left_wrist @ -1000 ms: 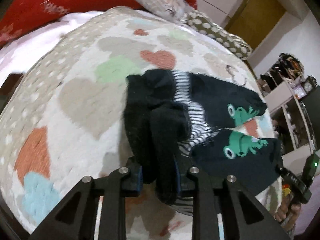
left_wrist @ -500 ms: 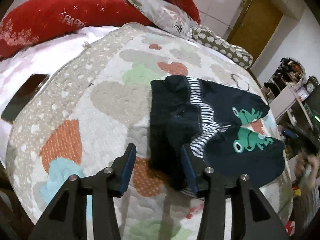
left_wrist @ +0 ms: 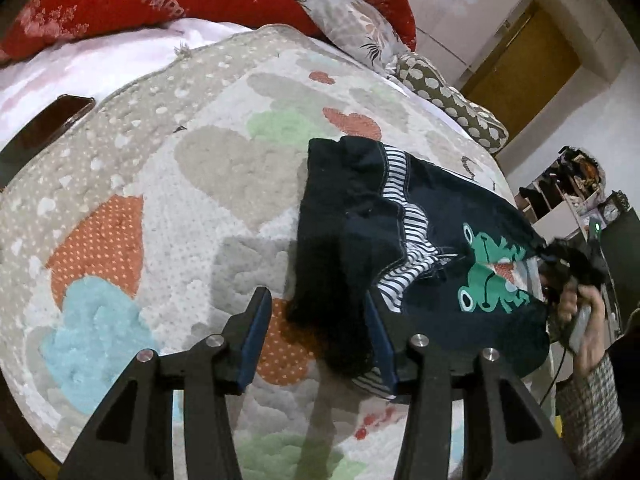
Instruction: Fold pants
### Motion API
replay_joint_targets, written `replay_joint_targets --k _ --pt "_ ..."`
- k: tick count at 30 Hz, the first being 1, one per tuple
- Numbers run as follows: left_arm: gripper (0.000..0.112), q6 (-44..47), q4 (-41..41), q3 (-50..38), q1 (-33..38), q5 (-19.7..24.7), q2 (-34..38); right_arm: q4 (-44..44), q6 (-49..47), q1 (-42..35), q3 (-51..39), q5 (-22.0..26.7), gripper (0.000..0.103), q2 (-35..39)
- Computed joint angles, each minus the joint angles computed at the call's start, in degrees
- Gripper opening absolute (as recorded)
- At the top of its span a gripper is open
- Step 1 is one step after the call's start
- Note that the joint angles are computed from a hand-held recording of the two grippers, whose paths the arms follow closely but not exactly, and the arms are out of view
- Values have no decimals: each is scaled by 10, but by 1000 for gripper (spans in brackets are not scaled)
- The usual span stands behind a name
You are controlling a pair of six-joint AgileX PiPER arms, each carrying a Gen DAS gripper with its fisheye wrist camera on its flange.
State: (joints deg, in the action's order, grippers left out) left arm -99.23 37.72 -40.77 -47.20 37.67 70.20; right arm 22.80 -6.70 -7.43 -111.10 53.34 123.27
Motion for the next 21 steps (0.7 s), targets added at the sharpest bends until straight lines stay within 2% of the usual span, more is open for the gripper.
replay_joint_targets --k 3,6,7,10,12,14,16,17,18,19,21 --pt "46 -10 11 -12 -25 19 7 20 -30 -20 81 -22 11 -49" --pt "47 -20 21 -30 -54 57 8 52 -59 -43 142 -32 12 -72" --pt "47 -26 25 -38 -67 77 7 53 -62 -47 152 -34 13 -71" --pt "55 -51 47 -66 -119 153 6 77 -63 -68 200 -47 28 -90" --pt "65 -68 65 -89 -156 217 20 94 -90 -77 261 -84 29 -142" --pt "67 -75 69 -103 -174 251 32 120 -147 -79 323 -115 29 -203" --pt "67 -76 60 -109 -178 250 37 167 -230 -87 391 -119 33 -268" --pt "67 -79 56 -109 -181 242 37 176 -250 -90 411 -115 43 -286" --pt "67 -82 53 -108 -185 234 35 178 -266 -91 446 -123 50 -312" --pt "67 -83 51 -110 -191 230 36 178 -274 -91 469 -138 61 -326" --pt "67 -84 50 -123 -206 242 45 194 -306 -93 523 -173 65 -346"
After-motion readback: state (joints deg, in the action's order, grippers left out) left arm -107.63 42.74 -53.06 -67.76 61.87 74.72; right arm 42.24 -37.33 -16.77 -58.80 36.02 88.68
